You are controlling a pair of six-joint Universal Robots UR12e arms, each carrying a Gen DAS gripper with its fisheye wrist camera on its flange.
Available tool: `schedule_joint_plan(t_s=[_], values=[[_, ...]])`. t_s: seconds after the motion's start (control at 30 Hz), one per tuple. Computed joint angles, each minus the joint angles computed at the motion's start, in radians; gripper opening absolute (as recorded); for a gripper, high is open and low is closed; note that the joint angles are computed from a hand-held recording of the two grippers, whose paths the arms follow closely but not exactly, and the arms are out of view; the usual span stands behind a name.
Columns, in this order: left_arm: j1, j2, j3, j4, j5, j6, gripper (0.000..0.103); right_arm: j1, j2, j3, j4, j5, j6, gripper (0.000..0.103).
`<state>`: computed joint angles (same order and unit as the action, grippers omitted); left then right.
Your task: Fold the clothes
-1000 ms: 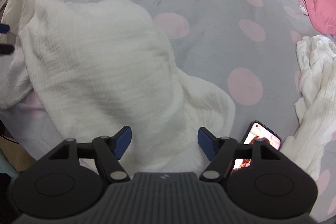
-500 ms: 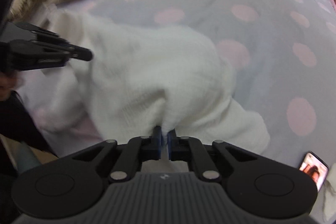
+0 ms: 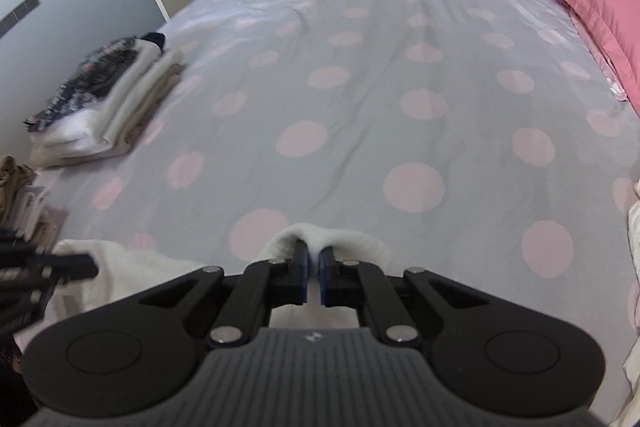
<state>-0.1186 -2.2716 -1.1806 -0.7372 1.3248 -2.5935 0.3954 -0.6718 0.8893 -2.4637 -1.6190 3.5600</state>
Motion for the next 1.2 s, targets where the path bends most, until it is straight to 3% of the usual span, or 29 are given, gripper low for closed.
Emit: schedule_joint_plan(t_s=[0.07,0.17,0.27,0.43,0.6,0.8,0.87,1.07,1.2], values=[[-0.005,-0.003,-0.002,-0.033,0.001,0.029,0.002,-0.003,0.006,-0.009,0.031,0.009,-0.017,0.007],[-0.01,-0.003,-0.011,-0.063,-0.002,0.064,0.013,-0.002,-0.001,0.004,0.052,-0.014,-0.049,0.016],[-0.014,0.003,-0.024,-0.076,-0.008,0.089,0.018,0.001,-0.019,0.037,0.041,-0.034,-0.065,0.034],[-0.015,0.032,-0.066,-0.062,-0.03,0.113,0.026,0.004,-0.083,0.138,-0.006,-0.089,-0.061,0.042],[-0.016,0.077,-0.125,-0.053,-0.08,0.176,0.026,0.005,-0.157,0.262,-0.056,-0.128,-0.036,0.044],[-0.043,0.119,-0.186,-0.079,-0.11,0.306,0.026,0.01,-0.211,0.357,-0.057,-0.209,-0.113,0.044],[-0.057,0.121,-0.199,-0.08,-0.103,0.335,0.026,0.005,-0.224,0.38,-0.037,-0.226,-0.103,0.044],[-0.094,0.103,-0.211,-0.106,-0.073,0.352,0.026,-0.018,-0.261,0.43,0.028,-0.207,-0.018,0.045],[-0.123,0.073,-0.212,-0.053,-0.03,0.348,0.026,-0.025,-0.272,0.451,0.024,-0.196,-0.01,0.05]])
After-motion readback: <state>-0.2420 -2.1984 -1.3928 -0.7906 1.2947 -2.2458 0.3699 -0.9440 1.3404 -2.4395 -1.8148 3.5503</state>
